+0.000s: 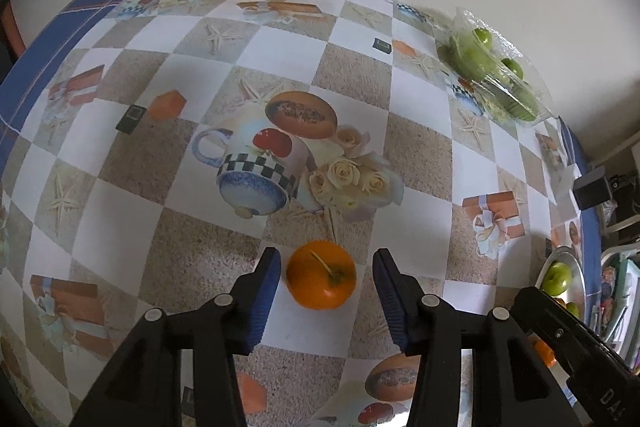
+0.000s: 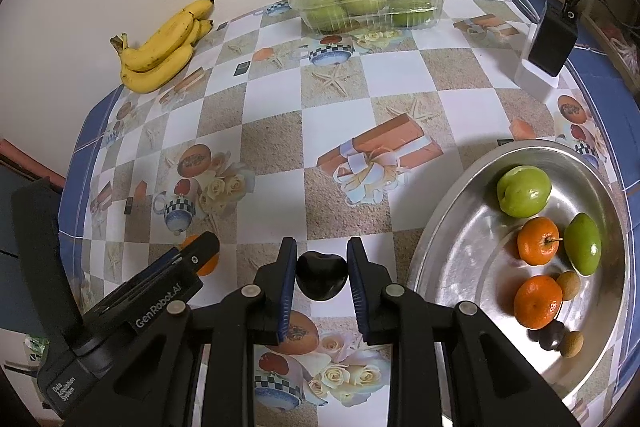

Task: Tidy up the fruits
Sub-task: 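Close the left tool on the orange while the right tool holds the plum, then carry the plum and orange into the steel bowl and open both tools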

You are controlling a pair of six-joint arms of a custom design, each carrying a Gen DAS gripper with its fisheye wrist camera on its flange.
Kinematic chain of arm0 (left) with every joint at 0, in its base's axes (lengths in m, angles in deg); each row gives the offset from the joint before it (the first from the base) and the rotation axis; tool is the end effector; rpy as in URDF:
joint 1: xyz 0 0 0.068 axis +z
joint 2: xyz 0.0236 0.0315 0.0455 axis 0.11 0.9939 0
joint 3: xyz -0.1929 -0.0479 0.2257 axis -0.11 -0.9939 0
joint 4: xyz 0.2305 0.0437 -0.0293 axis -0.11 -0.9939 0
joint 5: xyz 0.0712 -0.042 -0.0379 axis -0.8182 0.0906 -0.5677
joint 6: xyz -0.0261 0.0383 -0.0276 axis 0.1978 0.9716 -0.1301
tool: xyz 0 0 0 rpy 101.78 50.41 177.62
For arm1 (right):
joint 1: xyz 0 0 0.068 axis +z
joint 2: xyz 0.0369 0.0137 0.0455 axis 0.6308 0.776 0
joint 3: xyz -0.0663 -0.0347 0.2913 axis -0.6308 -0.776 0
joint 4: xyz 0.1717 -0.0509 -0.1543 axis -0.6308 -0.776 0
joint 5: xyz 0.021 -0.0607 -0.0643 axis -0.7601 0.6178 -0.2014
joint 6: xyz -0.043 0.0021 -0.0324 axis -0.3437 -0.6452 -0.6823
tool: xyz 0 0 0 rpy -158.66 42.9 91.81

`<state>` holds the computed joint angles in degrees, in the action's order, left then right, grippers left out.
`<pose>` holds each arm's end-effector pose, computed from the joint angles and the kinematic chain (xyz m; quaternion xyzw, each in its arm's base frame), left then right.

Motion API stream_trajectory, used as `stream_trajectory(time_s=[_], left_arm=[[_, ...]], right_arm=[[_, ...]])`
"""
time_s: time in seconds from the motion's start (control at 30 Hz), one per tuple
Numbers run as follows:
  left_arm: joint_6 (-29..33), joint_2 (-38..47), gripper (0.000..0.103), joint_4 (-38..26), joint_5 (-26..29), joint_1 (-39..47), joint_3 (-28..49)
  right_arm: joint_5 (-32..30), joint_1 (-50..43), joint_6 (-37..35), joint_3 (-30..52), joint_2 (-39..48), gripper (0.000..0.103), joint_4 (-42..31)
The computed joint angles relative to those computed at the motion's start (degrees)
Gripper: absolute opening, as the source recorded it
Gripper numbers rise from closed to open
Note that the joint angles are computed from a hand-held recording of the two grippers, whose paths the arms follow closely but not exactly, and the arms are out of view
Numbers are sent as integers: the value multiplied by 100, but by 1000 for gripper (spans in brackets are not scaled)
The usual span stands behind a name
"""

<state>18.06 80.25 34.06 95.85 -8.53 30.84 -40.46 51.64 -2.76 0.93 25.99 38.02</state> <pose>0.3556 -0.1038 0.0437 0.1646 0.9639 -0.1460 0.1503 0.2457 0.0513 0.0790 0.3218 0.9215 0.0709 0.2056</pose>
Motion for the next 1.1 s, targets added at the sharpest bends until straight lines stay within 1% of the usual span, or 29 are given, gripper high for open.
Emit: stream_trajectory(time_s=[0.07,0.17,0.2,0.33,0.73,0.9,1.1], left_arm=[[-1,7,51,23,-49,-27,-5],[1,28,45,38,-143,-58,-8],[-3,30,40,60,-224,-74,-17],[11,-28,39,68,-133,1,-57],[44,-808,39,97,121,-93,-486],[26,-1080,39,162,179,-302,-709],[-15,-1451,39,328,213,-825,-1078]], right_arm=[[0,-2,-5,-8,-1,27,11],[3,-1,-2,-15,0,27,17],[0,-1,5,-14,-1,27,15],[-12,-22,-10,-32,-13,27,26],[-3,-68,-6,-192,-172,27,50],[-31,-206,-35,-451,-317,27,161],[-57,-751,-187,-955,-542,27,290]])
